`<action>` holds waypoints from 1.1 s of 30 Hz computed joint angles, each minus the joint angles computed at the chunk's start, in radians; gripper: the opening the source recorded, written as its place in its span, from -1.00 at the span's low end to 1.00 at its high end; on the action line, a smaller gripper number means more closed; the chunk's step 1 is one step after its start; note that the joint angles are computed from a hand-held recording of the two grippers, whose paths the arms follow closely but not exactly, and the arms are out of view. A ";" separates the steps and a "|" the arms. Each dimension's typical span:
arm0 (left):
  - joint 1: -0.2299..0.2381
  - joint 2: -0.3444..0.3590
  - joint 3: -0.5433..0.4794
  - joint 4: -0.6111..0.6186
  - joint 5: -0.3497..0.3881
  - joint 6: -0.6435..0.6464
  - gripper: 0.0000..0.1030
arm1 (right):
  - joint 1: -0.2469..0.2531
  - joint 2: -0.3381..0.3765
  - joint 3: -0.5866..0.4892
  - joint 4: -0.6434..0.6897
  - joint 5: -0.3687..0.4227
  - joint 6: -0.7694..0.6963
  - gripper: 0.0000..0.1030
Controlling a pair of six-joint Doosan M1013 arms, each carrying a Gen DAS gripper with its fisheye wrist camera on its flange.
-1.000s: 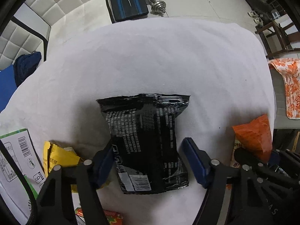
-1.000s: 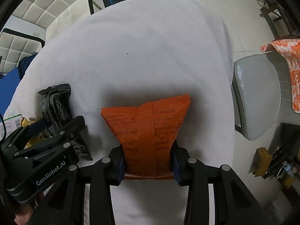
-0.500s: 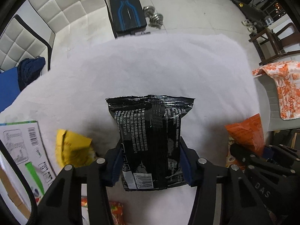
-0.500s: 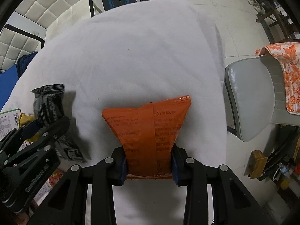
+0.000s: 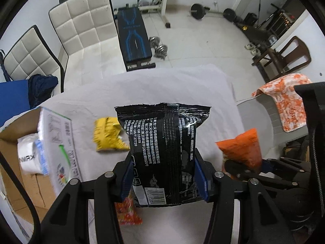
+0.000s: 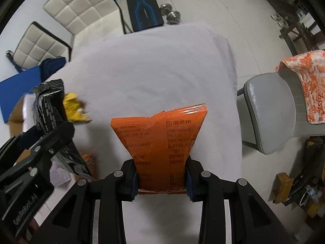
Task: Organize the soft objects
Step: 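Carry the orange and black packs into the box with both tools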
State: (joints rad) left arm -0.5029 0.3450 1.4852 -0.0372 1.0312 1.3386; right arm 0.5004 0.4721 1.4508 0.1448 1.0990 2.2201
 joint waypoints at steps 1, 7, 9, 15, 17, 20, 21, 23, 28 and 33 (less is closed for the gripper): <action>0.008 -0.010 0.007 -0.006 -0.007 0.012 -0.05 | 0.013 -0.008 -0.005 -0.007 -0.001 0.011 -0.27; 0.070 -0.107 0.074 -0.045 -0.032 0.061 -0.05 | 0.087 -0.041 -0.041 -0.035 0.004 0.055 -0.28; 0.098 -0.138 0.095 -0.050 -0.035 0.077 -0.05 | 0.117 -0.039 -0.070 -0.042 0.010 0.072 -0.28; 0.229 -0.215 0.141 -0.063 -0.017 0.155 -0.05 | 0.210 0.014 -0.207 -0.048 0.035 0.107 -0.28; 0.271 -0.226 0.148 -0.058 -0.012 0.171 -0.05 | 0.240 0.048 -0.269 -0.041 0.049 0.113 -0.28; 0.341 -0.235 0.154 -0.034 -0.004 0.196 -0.05 | 0.275 0.109 -0.367 -0.026 0.079 0.113 -0.27; 0.363 -0.233 0.156 -0.020 -0.003 0.201 -0.05 | 0.288 0.135 -0.408 -0.021 0.094 0.112 -0.27; 0.399 -0.224 0.158 0.010 -0.001 0.208 -0.05 | 0.302 0.174 -0.465 -0.016 0.118 0.112 -0.27; 0.481 -0.163 0.150 0.039 0.031 0.225 -0.05 | 0.327 0.290 -0.623 -0.007 0.196 0.124 -0.27; 0.520 -0.099 0.138 0.041 0.049 0.254 -0.05 | 0.332 0.386 -0.739 0.001 0.273 0.148 -0.27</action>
State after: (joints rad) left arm 0.0171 0.2461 1.6236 0.0038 1.0797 1.5931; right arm 0.8327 0.8583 0.7115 0.1458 1.3715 2.3686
